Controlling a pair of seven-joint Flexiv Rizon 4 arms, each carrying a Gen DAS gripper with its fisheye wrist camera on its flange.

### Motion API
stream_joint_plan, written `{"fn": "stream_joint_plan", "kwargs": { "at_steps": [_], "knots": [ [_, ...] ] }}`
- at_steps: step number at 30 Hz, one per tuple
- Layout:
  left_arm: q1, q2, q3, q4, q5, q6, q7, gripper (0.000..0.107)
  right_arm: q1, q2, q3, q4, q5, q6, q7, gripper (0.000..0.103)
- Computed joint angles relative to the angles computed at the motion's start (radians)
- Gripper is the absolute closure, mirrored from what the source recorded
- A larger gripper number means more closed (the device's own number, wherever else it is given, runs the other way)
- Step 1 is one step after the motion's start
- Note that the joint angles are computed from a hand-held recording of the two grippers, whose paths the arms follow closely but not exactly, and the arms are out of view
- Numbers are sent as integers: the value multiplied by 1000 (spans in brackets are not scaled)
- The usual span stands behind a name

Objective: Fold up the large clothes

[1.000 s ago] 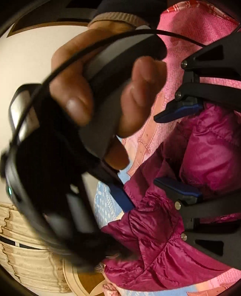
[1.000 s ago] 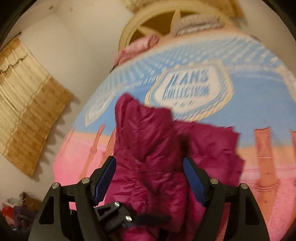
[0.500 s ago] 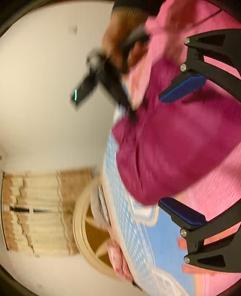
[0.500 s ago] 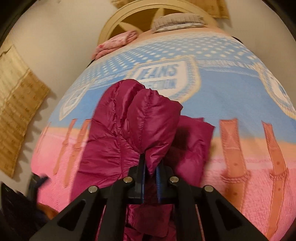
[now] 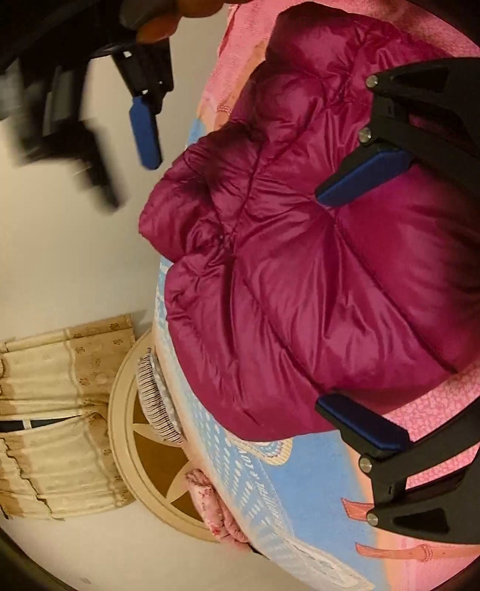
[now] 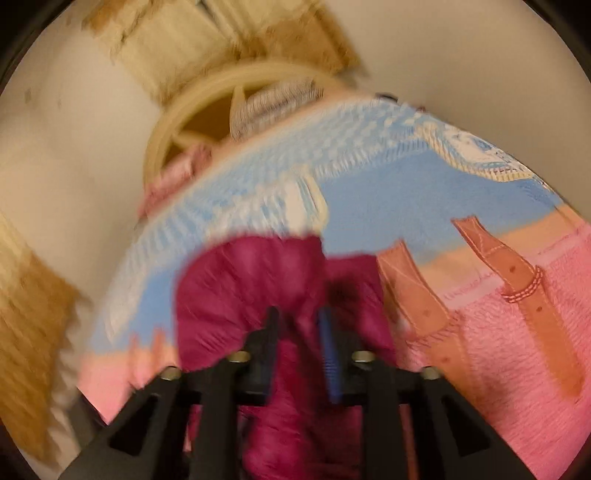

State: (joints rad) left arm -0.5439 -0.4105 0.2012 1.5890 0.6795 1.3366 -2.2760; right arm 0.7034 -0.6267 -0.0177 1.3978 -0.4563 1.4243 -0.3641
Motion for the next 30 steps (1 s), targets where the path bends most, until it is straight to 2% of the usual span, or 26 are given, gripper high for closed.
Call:
{"fn": "stream_joint_plan", "kwargs": {
  "at_steps": [1, 3, 5, 6, 7, 8, 9, 11, 14, 16, 18, 21, 30],
  "knots": [
    [16, -4, -11, 4, -17, 5, 11, 4, 15, -15, -23, -6, -1, 58, 24, 48],
    [40, 17, -30, 33, -71, 6, 39, 4, 42, -45, -62, -29, -10, 120, 30, 47],
    [45, 1, -23, 6, -78, 5, 41, 4, 12, -107, -10, -94, -12, 148, -43, 47],
    [17, -5, 17, -18, -47, -13, 3, 4, 8, -122, 2, -114, -3, 128, -65, 47],
    [-40, 0, 75, -51, 13, -75, -78, 4, 14, -129, -10, -116, -5, 100, -52, 52],
    [-71, 1, 101, -83, 53, -141, -131, 4, 3, -137, 12, -120, 28, 80, -69, 56],
    [-95, -2, 117, -117, 83, -213, -179, 4, -5, -143, 26, -123, 58, 73, -86, 62],
    [-89, -15, 101, -169, 84, -285, -221, 4, 17, -139, -28, -93, 58, 64, -44, 64],
    [-59, -63, 53, -263, 68, -376, -224, 4, 29, -137, -60, -74, 57, 54, -25, 64],
    [-35, -109, 15, -326, 58, -439, -197, 4, 12, -146, -34, -82, 61, 43, -38, 64],
    [-8, -172, -25, -396, 14, -555, -132, 4, 3, -153, -21, -85, 64, 36, -48, 64],
    [20, -191, -49, -375, -21, -545, -127, 4, -8, -172, -7, -88, 77, 53, -58, 64],
    [54, -207, -59, -357, -89, -498, -97, 4, -15, -210, 4, -99, 106, 73, -88, 64]
  ]
}}
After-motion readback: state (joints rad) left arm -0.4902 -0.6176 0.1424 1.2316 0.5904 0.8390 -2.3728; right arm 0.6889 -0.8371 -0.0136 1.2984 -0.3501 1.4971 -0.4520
